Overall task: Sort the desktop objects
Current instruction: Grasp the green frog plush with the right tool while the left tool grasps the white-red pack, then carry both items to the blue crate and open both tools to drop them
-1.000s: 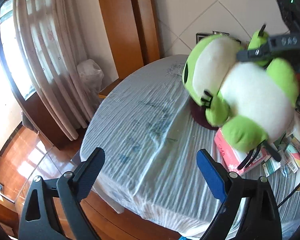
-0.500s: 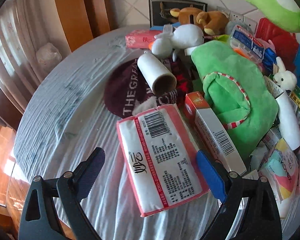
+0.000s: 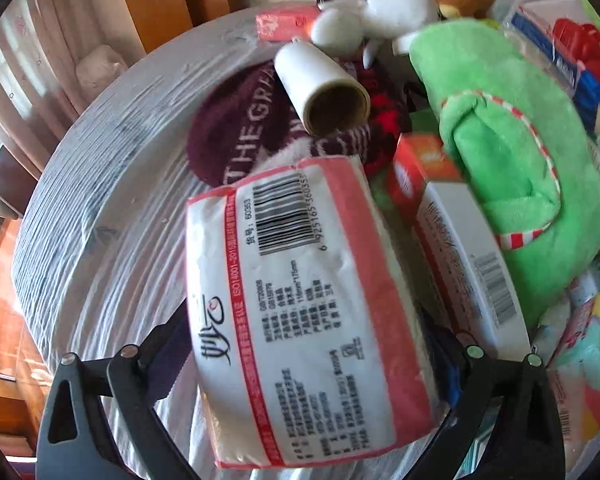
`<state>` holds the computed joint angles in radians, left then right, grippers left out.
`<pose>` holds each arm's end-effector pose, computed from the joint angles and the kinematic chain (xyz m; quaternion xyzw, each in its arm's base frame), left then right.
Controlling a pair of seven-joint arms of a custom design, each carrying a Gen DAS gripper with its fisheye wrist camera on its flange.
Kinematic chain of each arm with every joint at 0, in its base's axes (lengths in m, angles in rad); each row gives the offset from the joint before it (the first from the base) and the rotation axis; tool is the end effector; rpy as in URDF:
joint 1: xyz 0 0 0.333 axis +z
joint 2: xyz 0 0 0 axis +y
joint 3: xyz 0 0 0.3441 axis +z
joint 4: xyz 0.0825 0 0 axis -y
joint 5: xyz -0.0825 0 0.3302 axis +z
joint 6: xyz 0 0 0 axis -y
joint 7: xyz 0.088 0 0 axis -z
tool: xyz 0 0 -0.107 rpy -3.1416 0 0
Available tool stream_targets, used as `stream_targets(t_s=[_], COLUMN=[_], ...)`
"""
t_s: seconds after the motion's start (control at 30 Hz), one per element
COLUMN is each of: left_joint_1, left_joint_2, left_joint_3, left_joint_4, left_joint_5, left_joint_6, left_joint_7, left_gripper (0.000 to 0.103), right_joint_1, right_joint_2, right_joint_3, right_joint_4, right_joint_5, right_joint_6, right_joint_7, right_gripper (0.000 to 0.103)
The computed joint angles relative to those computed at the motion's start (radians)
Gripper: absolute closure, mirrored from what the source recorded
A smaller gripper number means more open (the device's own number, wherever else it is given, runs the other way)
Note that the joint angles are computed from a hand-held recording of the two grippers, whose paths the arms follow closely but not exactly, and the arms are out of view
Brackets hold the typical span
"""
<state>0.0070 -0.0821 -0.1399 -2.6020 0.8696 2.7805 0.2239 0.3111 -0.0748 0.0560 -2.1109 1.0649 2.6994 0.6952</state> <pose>0.4050 -0.0887 0.3717 -0.8180 0.5254 -0.1059 0.2088 0.4920 0.1585 0.5623 -0.7452 0.4909 -0.0637 0.4469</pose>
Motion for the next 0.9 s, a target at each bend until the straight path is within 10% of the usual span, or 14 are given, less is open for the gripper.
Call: stream_targets(t_s=[0.53,0.83,0.9], left_joint_1=[0.025,-0.201,-0.179], left_joint_2=[-0.345,-0.09,0.024], left_joint_3=[-0.065,-0.153,-0.264], left_joint_4=[0.024,0.501,0.676], left_joint_5=[0.091,0.007,0.071], left_joint_6=[0.13,0.221,0.187], left_joint_7=[0.347,0.588,0.577], left_gripper=[0.018,0.017,0.017], right_joint_1=[0.033,-0.28,-0.355], right_joint_2=[-0.228,-0.568,-0.606], right_joint_3=[0.017,0.075,0.048], right_joint_4=[-0.18,-0.301,-0.293], right_joint_5=[-0.024,-0.379,-0.435], right_joint_6=[0.278,0.357,0.36], right_joint_7=[0.216,0.536,0.555], right_gripper=[0.078,0.078,0.078])
